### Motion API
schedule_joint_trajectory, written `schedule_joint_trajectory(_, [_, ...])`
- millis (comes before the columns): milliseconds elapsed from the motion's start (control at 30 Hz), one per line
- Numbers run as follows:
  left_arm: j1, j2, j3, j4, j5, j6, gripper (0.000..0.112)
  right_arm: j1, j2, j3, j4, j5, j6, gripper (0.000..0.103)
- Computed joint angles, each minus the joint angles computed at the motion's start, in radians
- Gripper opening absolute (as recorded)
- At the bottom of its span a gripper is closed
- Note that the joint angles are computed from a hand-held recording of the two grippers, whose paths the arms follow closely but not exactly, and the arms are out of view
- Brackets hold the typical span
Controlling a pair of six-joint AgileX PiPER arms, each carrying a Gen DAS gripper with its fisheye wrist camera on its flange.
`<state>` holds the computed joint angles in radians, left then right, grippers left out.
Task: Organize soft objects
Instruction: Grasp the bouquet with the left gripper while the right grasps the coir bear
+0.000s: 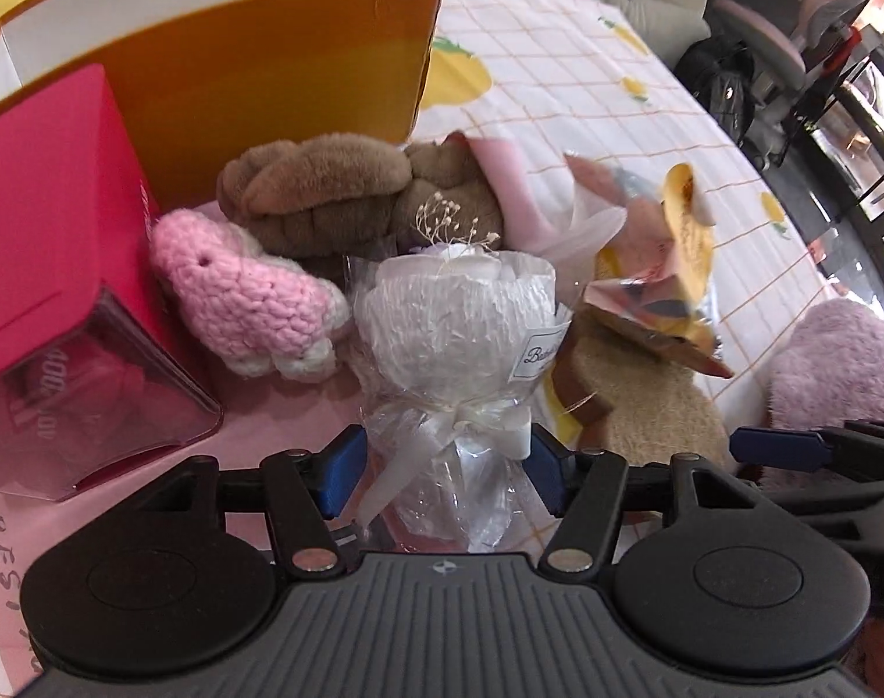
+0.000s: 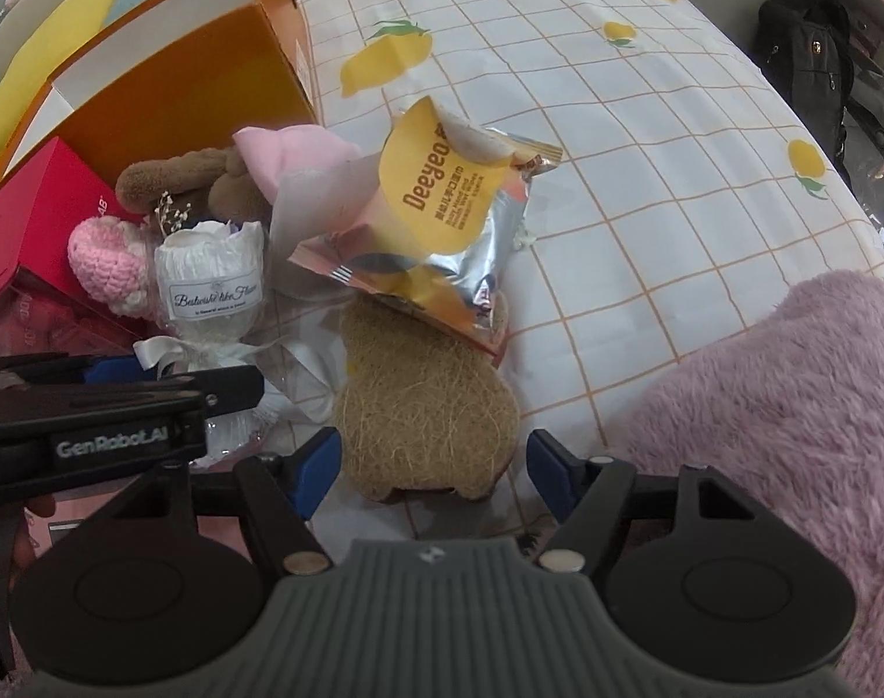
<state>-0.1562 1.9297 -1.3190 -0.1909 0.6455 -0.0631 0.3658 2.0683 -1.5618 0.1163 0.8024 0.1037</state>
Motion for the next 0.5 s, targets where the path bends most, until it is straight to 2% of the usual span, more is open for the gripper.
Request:
schedule_joint_trajectory(67, [0.003, 0.008, -0.004, 0.001, 0.005, 0.001, 0.070, -0.003, 0.006, -0.005, 0.009, 0.003, -0.001, 0.071])
schedule_joint_trajectory(167, [0.010, -0.002, 0.010, -0.016, 0.006, 0.036, 0.057, 0.001, 0.013, -0.011, -0.001, 0.000, 0.013, 0.075])
schedule_joint_trajectory(267, [0.008, -0.032, 0.033, 0.003, 0.001, 0.039, 0.050, 0.008, 0.017, -0.013, -0.004, -0.006, 0.006, 0.075])
schedule_joint_trajectory(500, [0.045, -0.174, 0.144, -0.062, -0.007, 0.132, 0.048, 0.026, 0.048, -0.045, -0.027, 0.002, 0.029, 0.082])
